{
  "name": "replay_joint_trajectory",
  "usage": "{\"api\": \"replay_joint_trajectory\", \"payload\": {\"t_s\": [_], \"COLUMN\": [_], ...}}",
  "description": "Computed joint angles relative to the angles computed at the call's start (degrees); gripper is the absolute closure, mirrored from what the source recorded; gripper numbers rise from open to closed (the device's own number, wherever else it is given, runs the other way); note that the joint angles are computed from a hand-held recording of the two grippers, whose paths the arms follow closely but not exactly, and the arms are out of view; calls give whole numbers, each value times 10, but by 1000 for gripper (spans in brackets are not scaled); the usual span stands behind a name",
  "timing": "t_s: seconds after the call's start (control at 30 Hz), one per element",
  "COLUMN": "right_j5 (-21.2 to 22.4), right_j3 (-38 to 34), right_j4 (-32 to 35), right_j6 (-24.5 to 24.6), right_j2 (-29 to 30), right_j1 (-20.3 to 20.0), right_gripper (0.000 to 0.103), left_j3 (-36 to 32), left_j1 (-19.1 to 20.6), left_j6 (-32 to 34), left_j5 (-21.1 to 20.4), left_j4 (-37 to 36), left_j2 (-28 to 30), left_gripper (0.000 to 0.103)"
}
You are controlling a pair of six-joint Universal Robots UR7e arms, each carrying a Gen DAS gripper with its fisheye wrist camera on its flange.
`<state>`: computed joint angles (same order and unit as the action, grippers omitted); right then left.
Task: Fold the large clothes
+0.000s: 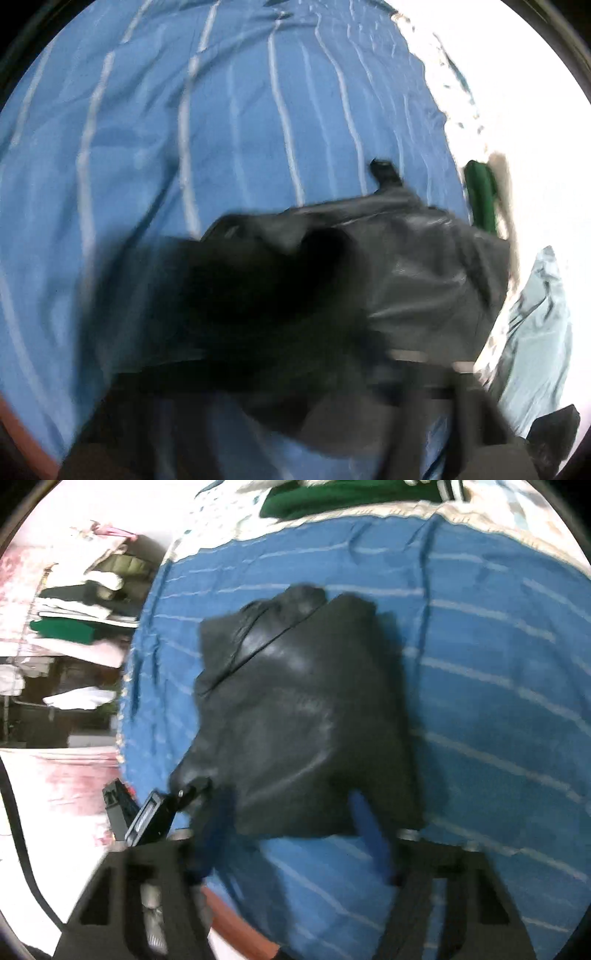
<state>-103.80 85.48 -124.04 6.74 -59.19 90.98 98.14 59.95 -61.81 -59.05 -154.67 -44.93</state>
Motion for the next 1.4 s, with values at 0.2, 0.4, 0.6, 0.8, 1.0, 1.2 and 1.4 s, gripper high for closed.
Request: {"api": "replay_joint_trajectory", "payload": {"t_s": [0.2, 0.4, 0.6, 0.8, 1.0, 1.2, 1.4], "right_j5": [-30, -123, -140, 26, 78, 230, 297], "right_j3": [-111, -290, -347, -252, -155, -140, -155], "right_j4": [46, 169, 215, 146, 140, 164, 154], "right_j6": [-28, 15, 35, -58, -70, -100, -114], "right_j2": [82, 234, 277, 174, 96, 122, 155], "right_j1": [11, 25, 22, -4, -72, -143, -152], "right_gripper": [62, 62, 61, 23, 20, 27, 25], "left_j3": [42, 42, 26, 28, 41, 39, 23], "left_j1": [-20, 5, 11, 26, 17, 14, 21], "left_j6": [11, 9, 3, 31, 26, 57, 79], "left_j5": [26, -6, -19, -51, -11, 1, -2], "left_j4": [-17, -24, 7, -43, -101, -122, -119], "left_j2": [-28, -25, -25, -14, -9, -6, -6], "left_gripper": [78, 70, 65, 38, 49, 74, 76]}}
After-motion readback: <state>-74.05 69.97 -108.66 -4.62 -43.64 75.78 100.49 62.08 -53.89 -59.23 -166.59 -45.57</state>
